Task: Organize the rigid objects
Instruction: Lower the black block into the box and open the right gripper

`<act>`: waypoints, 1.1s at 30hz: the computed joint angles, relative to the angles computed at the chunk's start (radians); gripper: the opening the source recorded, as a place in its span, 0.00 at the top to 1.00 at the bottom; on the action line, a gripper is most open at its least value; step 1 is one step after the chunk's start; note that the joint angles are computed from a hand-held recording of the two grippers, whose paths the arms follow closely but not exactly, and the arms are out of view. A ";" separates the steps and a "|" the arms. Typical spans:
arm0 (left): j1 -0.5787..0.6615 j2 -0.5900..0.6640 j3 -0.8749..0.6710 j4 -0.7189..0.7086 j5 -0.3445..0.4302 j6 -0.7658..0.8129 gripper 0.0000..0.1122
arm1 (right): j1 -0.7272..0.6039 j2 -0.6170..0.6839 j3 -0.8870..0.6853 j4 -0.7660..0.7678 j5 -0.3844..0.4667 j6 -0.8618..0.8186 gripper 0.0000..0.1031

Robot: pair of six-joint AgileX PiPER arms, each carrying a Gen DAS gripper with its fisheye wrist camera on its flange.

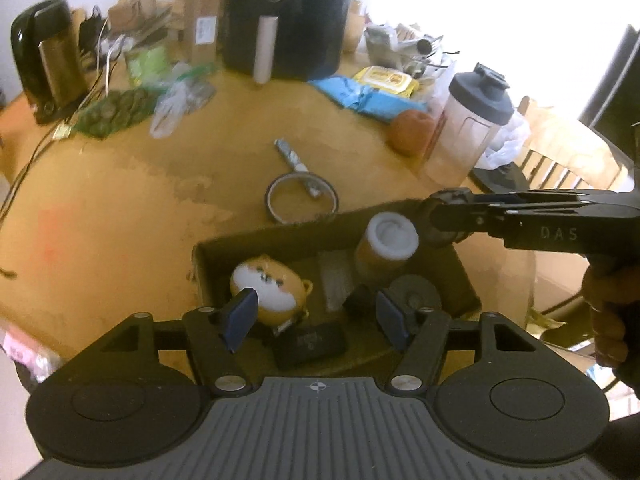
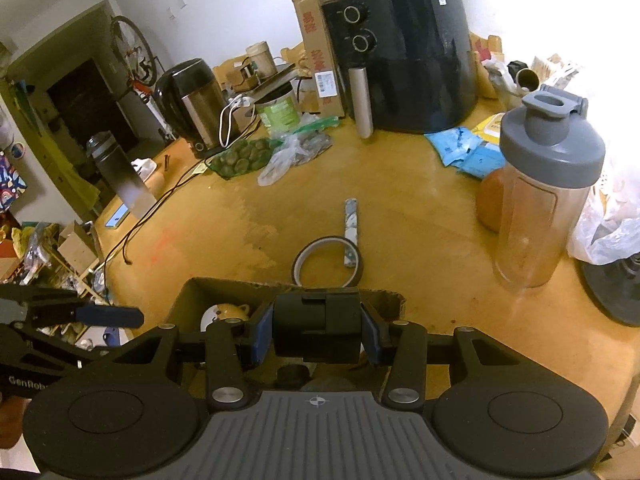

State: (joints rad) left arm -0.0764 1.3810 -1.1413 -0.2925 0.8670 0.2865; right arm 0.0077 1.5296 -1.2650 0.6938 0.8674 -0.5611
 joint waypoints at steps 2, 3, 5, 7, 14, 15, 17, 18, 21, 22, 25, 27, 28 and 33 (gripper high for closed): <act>-0.006 -0.012 0.013 0.020 -0.001 -0.027 0.42 | 0.005 0.003 -0.001 0.000 0.001 -0.002 0.53; -0.010 -0.018 0.018 0.033 -0.002 -0.042 0.42 | 0.009 0.006 -0.002 0.000 0.002 -0.003 0.53; -0.012 -0.028 0.026 0.049 -0.003 -0.063 0.42 | 0.015 0.012 -0.007 0.002 0.006 -0.005 0.53; -0.009 -0.036 0.033 0.054 -0.004 -0.074 0.42 | 0.025 0.019 -0.015 0.005 0.010 -0.011 0.53; 0.003 -0.061 0.048 0.075 0.001 -0.107 0.42 | 0.066 0.068 -0.079 0.028 0.019 -0.033 0.53; 0.005 -0.064 0.050 0.079 0.001 -0.114 0.42 | 0.069 0.075 -0.089 0.040 0.019 -0.036 0.53; 0.011 -0.072 0.054 0.087 0.002 -0.128 0.42 | 0.080 0.085 -0.101 0.047 0.001 -0.026 0.46; 0.013 -0.076 0.056 0.092 0.003 -0.136 0.42 | 0.083 0.093 -0.112 0.054 0.002 -0.028 0.36; 0.016 -0.083 0.060 0.119 0.007 -0.170 0.42 | 0.096 0.101 -0.126 0.045 -0.004 -0.027 0.22; 0.016 -0.084 0.059 0.129 0.010 -0.181 0.42 | 0.099 0.102 -0.127 0.041 -0.002 -0.027 0.20; 0.015 -0.085 0.059 0.153 0.016 -0.210 0.42 | 0.113 0.101 -0.124 0.009 0.002 -0.006 0.11; 0.017 -0.087 0.060 0.153 0.019 -0.213 0.42 | 0.118 0.092 -0.112 -0.008 0.005 -0.001 0.08; 0.019 -0.086 0.060 0.151 0.019 -0.211 0.42 | 0.121 0.089 -0.109 -0.022 0.008 0.005 0.07; 0.013 -0.085 0.059 0.150 0.021 -0.206 0.42 | 0.130 0.074 -0.094 -0.094 0.018 0.050 0.00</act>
